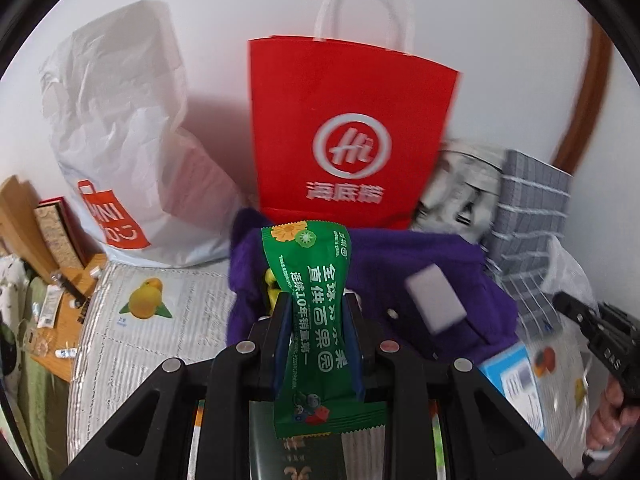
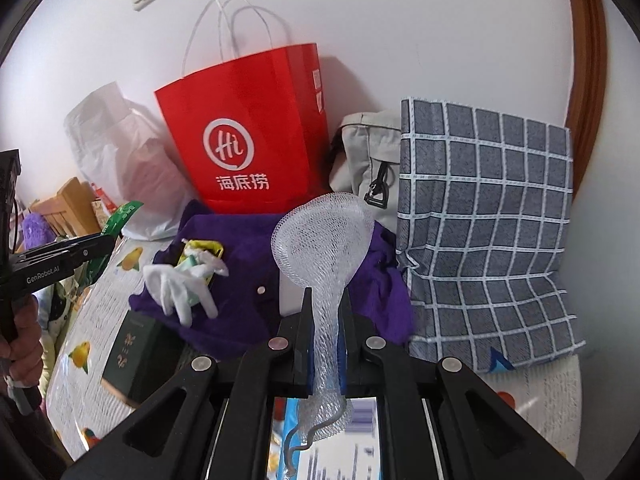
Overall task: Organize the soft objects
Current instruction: 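Carry the mesh bag with the right gripper to the towel while the left carries the packet there, then open the right gripper over the towel while the left gripper releases the packet onto the glove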
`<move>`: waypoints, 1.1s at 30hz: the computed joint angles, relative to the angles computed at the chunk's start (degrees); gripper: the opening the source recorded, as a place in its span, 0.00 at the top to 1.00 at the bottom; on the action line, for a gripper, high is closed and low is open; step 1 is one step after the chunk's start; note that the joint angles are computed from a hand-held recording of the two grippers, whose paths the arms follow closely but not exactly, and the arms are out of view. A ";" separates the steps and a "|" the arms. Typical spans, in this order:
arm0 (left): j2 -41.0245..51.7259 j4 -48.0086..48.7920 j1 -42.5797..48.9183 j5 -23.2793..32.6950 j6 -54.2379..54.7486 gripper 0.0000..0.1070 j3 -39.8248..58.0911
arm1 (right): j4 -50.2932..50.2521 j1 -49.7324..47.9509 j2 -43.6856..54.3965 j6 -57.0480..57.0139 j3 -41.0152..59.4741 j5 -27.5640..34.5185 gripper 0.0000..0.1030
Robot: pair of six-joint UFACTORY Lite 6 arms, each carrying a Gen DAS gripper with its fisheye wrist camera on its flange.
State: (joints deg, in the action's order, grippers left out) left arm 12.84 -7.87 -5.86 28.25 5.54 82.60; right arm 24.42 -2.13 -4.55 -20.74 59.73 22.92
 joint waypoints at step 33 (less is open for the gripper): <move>40.63 -9.05 1.42 12.86 2.81 0.75 41.86 | 1.20 2.23 39.85 -2.19 28.27 3.86 0.77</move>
